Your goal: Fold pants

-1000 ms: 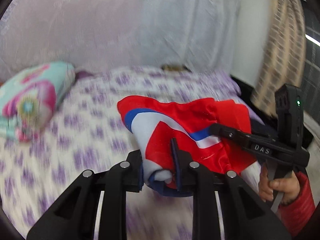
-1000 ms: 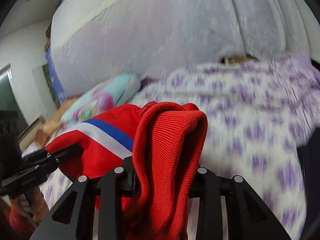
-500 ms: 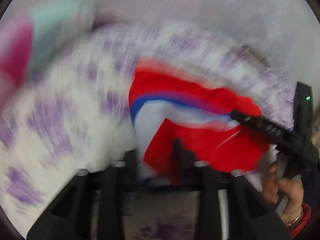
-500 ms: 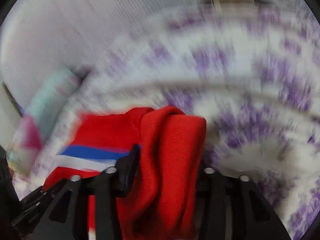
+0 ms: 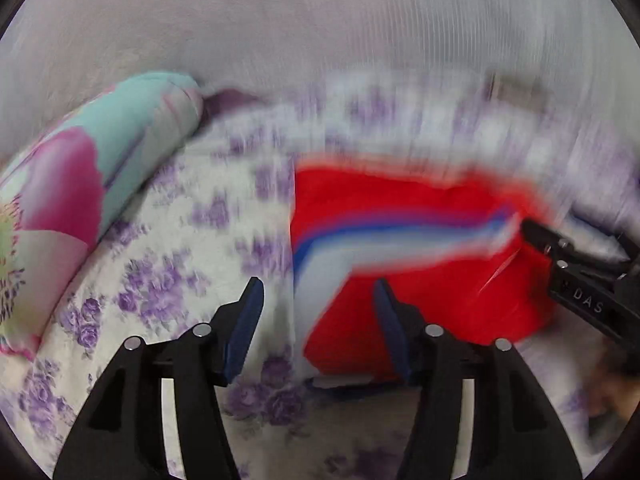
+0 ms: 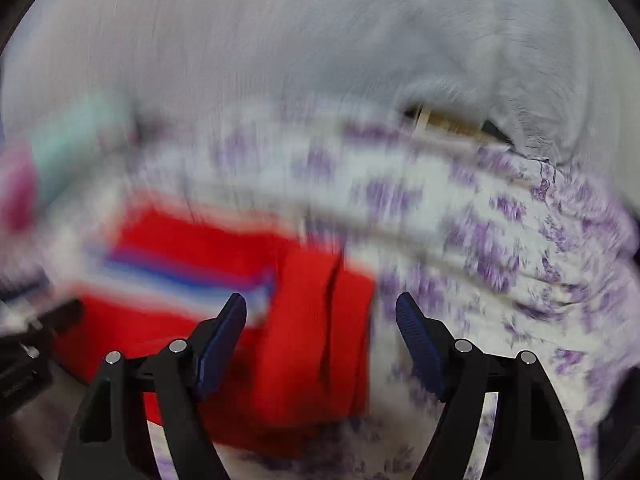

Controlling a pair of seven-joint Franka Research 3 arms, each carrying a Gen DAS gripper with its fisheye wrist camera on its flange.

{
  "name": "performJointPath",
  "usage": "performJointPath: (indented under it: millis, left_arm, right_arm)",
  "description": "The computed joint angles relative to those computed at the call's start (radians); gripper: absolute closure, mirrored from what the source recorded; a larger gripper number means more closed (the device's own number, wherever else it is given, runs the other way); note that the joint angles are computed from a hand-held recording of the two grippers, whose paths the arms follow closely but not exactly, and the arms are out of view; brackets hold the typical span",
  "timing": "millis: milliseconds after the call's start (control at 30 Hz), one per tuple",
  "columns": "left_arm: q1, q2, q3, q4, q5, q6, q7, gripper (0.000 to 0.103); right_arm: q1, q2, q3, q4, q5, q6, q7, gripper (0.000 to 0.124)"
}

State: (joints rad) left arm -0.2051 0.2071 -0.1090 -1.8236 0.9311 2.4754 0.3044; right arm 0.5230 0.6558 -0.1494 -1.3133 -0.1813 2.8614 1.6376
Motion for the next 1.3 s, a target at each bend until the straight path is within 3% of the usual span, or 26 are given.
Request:
performJointPath:
  millis: [33,100,200,233,300,333,400,433,467,533,600,667,933,1033,1133,1300]
  left_arm:
    - [0.004,-0.006,-0.002,-0.006,-0.021,-0.003,0.004,0.042]
    - [-0.001,-0.019,0.002,-0.012,-0.014,-0.050,-0.041,0.012]
    - [0.029,-0.061,0.011,-0.078,-0.006,0.055,-0.106,0.012]
    - [0.034,-0.074,0.012,-0.095,0.017,0.076,-0.133,0.012]
    - [0.034,-0.096,0.009,-0.114,0.084,0.081,-0.194,0.012]
    - [0.036,-0.094,0.003,-0.114,0.101,0.086,-0.203,0.012]
    - [0.040,-0.070,-0.008,-0.089,0.079,0.080,-0.162,0.005]
    - [0.048,-0.043,-0.018,-0.061,0.001,0.060,-0.079,0.005]
    - [0.055,-0.027,-0.023,-0.045,-0.065,0.053,-0.020,0.004]
    - [0.073,-0.037,-0.014,-0.075,-0.132,0.131,0.001,0.004]
    - [0.075,-0.035,-0.006,-0.083,-0.156,0.160,0.007,0.004]
    - [0.058,-0.035,0.002,-0.075,-0.126,0.137,-0.011,0.004]
    - [-0.020,-0.065,-0.006,-0.055,0.138,-0.065,-0.171,0.004]
    - [-0.045,-0.103,-0.030,-0.088,0.272,-0.125,-0.266,0.004]
    - [-0.051,-0.151,-0.062,-0.140,0.322,-0.134,-0.320,0.004]
    - [-0.066,-0.214,-0.119,-0.211,0.341,-0.197,-0.393,0.004]
  right_arm:
    - [0.018,0.033,-0.019,0.045,0.019,-0.055,-0.039,0.044]
    - [0.041,0.018,-0.055,0.031,-0.077,-0.055,0.072,0.033]
    - [0.082,-0.035,-0.111,-0.086,-0.109,0.122,0.109,0.033]
    - [0.130,-0.048,-0.173,-0.125,-0.118,0.188,0.141,0.033]
    - [0.147,-0.079,-0.194,-0.177,-0.183,0.249,0.193,0.031]
    - [0.126,-0.082,-0.153,-0.172,-0.126,0.205,0.114,0.029]
    - [0.069,-0.050,-0.061,-0.075,-0.083,0.010,0.019,0.025]
    - [0.028,-0.019,-0.002,-0.009,-0.034,-0.089,-0.045,0.025]
    - [-0.036,-0.007,0.076,0.032,0.027,-0.133,-0.087,0.024]
    - [-0.104,0.014,0.155,0.080,0.131,-0.194,-0.141,0.024]
    - [-0.138,0.030,0.193,0.109,0.203,-0.227,-0.178,0.024]
    - [-0.157,0.036,0.210,0.119,0.260,-0.245,-0.197,0.024]
    - [-0.092,-0.055,0.127,-0.042,0.237,-0.119,-0.103,0.024]
    - [-0.039,-0.147,0.061,-0.212,0.181,0.051,-0.006,0.024]
    - [0.007,-0.233,0.005,-0.360,0.139,0.178,0.079,0.024]
    - [-0.082,-0.359,0.115,-0.547,0.231,0.266,0.025,0.024]
